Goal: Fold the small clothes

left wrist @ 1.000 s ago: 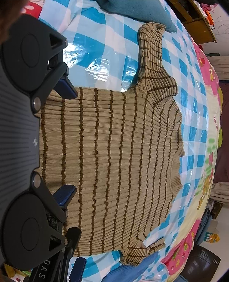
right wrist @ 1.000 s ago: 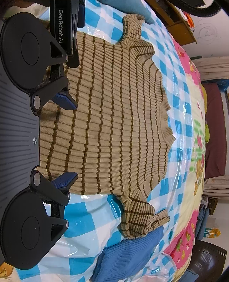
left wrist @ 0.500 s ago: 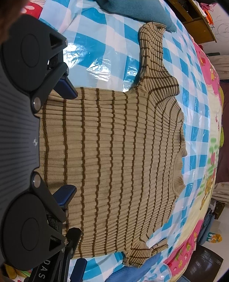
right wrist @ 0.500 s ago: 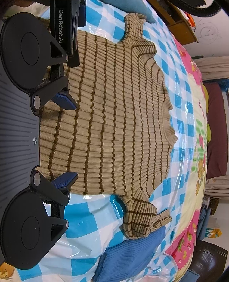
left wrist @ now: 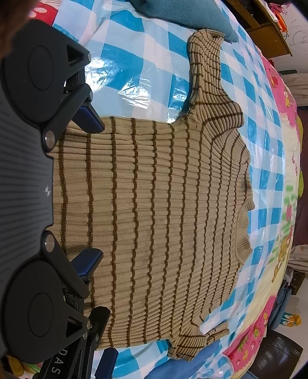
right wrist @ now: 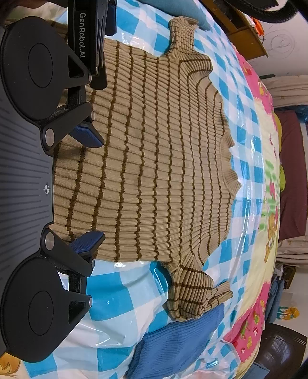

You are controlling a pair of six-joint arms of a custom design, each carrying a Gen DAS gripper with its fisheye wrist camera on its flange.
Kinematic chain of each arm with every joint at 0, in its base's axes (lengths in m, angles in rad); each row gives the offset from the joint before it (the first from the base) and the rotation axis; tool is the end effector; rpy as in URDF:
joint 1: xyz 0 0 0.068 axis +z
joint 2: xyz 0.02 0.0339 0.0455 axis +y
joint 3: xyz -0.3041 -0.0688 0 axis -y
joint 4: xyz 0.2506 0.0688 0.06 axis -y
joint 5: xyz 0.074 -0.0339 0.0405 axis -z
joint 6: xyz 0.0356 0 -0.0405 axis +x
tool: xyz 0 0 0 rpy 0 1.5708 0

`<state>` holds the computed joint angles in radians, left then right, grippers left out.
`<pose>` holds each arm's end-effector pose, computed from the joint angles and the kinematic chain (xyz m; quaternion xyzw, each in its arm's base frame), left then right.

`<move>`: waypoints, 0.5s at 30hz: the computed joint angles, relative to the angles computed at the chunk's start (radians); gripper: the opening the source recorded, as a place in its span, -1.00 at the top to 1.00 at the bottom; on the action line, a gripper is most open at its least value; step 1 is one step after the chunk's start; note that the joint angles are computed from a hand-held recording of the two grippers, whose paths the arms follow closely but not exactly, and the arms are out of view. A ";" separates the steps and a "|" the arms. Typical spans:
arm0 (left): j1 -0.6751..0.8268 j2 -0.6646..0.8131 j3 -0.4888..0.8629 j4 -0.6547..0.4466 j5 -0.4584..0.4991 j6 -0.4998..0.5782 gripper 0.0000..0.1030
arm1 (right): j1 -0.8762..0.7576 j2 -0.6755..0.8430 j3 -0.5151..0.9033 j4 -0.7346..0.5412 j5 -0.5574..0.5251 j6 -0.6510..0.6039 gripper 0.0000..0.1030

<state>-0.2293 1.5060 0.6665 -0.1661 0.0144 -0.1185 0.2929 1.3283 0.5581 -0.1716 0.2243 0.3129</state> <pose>0.2638 -0.0621 0.1780 0.0552 0.9587 -0.0551 0.2734 0.2250 0.0596 0.1894 0.0441 0.9446 -0.0099 0.3251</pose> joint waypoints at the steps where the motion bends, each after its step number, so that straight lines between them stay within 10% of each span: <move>1: -0.001 0.000 0.000 0.000 -0.001 0.000 -1.00 | 0.000 0.001 0.001 0.000 -0.001 0.000 -0.54; 15: -0.001 0.003 0.006 -0.010 -0.003 0.005 -1.00 | -0.003 0.002 -0.001 0.003 -0.001 -0.002 -0.54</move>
<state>-0.2304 1.5089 0.6726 -0.1763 0.0118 -0.1137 0.2904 1.3301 0.5568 -0.1688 0.2231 0.3112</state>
